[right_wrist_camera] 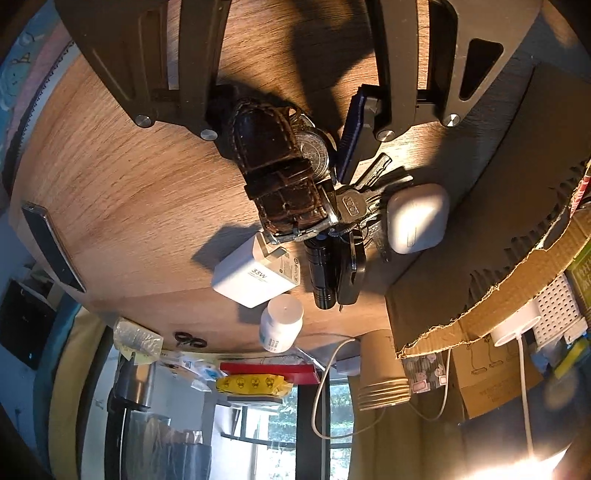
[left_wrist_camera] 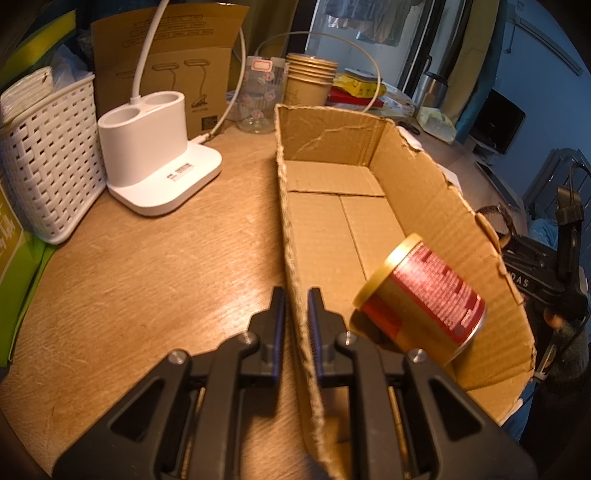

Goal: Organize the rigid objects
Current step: 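Move the right gripper to the brown leather watch and grasp its strap, then lift the watch into the box beside the can and release it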

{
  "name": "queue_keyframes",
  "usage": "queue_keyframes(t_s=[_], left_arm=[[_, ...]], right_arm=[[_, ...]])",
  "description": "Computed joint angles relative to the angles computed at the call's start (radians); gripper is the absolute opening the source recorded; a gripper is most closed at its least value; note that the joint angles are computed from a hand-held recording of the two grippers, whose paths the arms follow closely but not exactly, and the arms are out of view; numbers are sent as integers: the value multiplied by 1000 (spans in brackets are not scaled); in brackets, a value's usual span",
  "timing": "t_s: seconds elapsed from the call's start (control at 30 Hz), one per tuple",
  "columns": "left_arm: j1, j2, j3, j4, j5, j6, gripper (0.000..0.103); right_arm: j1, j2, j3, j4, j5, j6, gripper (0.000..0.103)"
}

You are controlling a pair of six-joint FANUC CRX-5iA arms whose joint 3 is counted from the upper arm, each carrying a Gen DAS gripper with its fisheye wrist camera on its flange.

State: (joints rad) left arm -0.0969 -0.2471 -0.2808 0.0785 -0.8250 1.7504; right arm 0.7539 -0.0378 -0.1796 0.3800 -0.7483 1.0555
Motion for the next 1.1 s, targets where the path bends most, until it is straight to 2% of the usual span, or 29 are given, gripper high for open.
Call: queue_keyframes(t_s=[0.27,0.47,1.1], left_arm=[[-1,1,1,0,-1,1,14],[-2,2,2,2,-2,1,14],[-1,4,2,4,-1,4,14]], right_arm=[[3,-20,-34,43,30,-49,45],[7,-34,-36,23,40,-44,45],[102,-106,-35,96,107,-66,45]])
